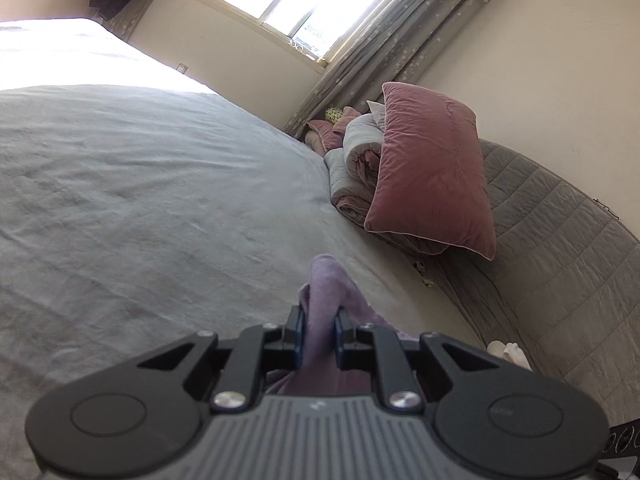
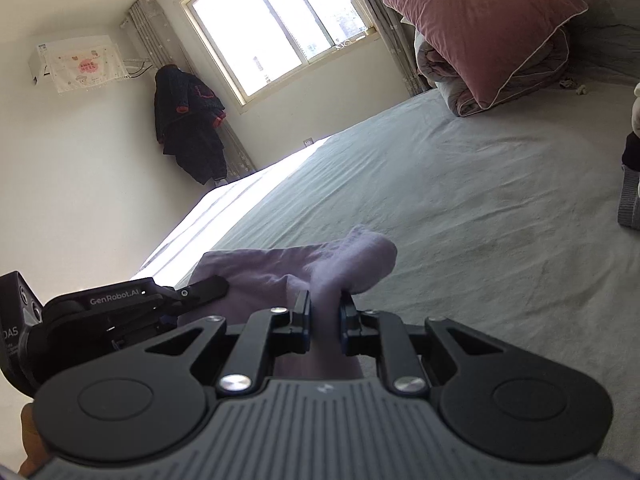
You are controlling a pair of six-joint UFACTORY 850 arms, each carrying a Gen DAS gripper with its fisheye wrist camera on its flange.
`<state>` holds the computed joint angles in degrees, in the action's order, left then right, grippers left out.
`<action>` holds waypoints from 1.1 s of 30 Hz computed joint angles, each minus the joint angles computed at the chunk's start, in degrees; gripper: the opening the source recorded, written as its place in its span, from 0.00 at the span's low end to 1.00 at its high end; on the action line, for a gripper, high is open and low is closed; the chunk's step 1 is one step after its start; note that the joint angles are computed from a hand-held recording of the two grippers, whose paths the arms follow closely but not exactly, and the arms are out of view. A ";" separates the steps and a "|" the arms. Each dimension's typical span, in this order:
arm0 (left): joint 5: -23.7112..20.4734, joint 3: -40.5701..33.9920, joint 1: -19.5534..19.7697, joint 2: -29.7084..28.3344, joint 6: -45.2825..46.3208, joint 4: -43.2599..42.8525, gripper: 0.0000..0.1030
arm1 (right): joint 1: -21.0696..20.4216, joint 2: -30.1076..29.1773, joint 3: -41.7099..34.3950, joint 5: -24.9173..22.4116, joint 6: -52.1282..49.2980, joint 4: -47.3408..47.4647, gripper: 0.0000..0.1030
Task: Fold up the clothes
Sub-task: 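Grasp the folded pants with both grippers and lift them toward the clothes stack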
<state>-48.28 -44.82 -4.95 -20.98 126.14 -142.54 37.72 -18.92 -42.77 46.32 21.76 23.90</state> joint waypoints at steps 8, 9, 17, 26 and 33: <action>4.55 -9.09 -12.03 -2.02 2.75 -5.84 0.14 | -7.46 8.62 7.55 5.38 2.17 -0.28 0.16; 4.83 -10.26 -13.22 -2.35 2.73 -5.91 0.14 | -8.16 9.62 8.35 6.12 1.66 0.14 0.16; 7.18 -19.67 -21.60 -4.54 3.16 -4.55 0.14 | -14.76 17.68 14.86 12.93 -0.50 2.28 0.16; 11.81 -29.61 -28.03 -8.25 3.54 -1.03 0.14 | -21.29 22.14 19.77 20.25 3.86 1.66 0.16; 15.49 -37.04 -30.76 -13.26 0.01 5.48 0.14 | -23.47 21.33 21.07 21.94 2.74 5.13 0.16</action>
<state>-32.79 -81.87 -35.72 -34.25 126.15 -137.06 14.26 2.41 -21.70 68.26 24.50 29.04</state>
